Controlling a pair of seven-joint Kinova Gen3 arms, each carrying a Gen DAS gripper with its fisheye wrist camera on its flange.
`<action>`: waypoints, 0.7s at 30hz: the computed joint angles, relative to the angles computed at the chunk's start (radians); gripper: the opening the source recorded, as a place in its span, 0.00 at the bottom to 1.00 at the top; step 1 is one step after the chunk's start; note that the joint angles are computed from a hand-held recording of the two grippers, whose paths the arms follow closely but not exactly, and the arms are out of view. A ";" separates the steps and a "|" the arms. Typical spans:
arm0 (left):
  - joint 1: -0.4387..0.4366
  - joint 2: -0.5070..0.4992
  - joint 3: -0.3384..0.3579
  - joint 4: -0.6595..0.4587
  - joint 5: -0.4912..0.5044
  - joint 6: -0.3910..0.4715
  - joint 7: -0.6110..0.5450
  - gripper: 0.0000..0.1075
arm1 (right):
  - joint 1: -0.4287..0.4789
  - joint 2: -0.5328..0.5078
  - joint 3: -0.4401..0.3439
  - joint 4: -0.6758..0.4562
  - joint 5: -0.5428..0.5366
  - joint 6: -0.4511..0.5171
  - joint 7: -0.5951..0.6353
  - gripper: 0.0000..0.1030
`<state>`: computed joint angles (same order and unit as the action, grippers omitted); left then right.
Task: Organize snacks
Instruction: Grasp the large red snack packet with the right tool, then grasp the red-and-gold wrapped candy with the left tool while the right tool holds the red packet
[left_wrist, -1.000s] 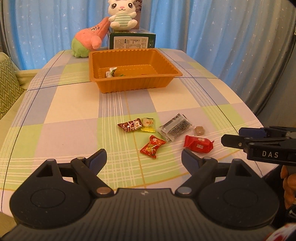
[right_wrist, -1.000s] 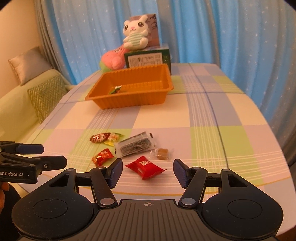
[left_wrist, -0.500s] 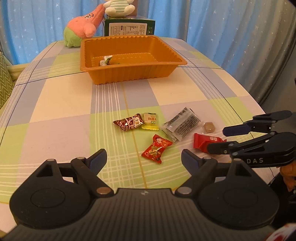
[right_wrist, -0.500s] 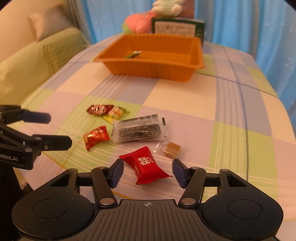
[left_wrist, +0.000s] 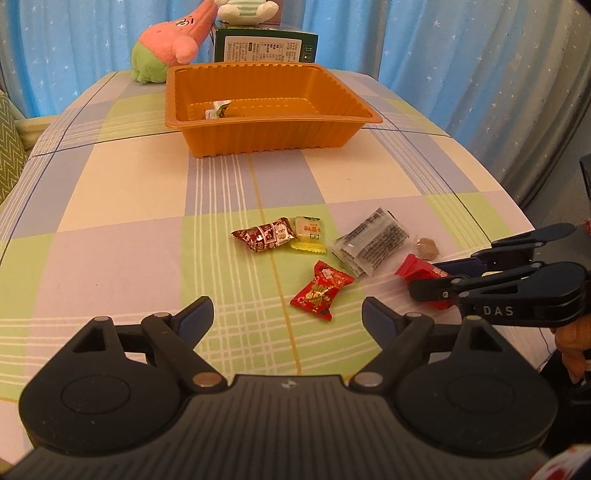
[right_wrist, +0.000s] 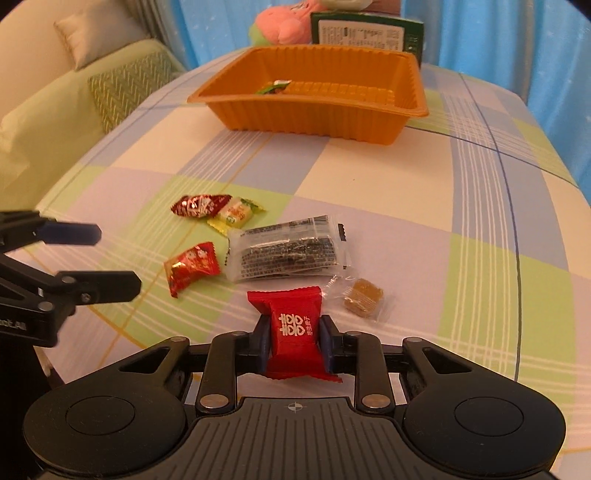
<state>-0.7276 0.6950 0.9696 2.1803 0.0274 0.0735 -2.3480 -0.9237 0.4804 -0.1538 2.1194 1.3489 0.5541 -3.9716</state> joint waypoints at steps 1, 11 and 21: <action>0.001 0.003 0.000 -0.002 -0.001 0.003 0.000 0.80 | -0.013 -0.004 0.002 0.006 0.016 0.009 -0.036 0.27; 0.019 0.066 0.025 -0.022 -0.044 0.000 -0.054 0.67 | -0.110 0.003 -0.046 0.003 0.017 0.251 -0.257 0.27; 0.139 0.081 -0.052 -0.064 -0.102 0.006 -0.165 0.38 | -0.142 0.038 -0.081 0.047 0.065 0.369 -0.500 0.27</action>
<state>-0.5891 0.7756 0.9180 2.1162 -0.0748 0.0795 -2.5125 -1.0654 0.5185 -0.2349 2.1662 1.4139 0.9233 -4.4718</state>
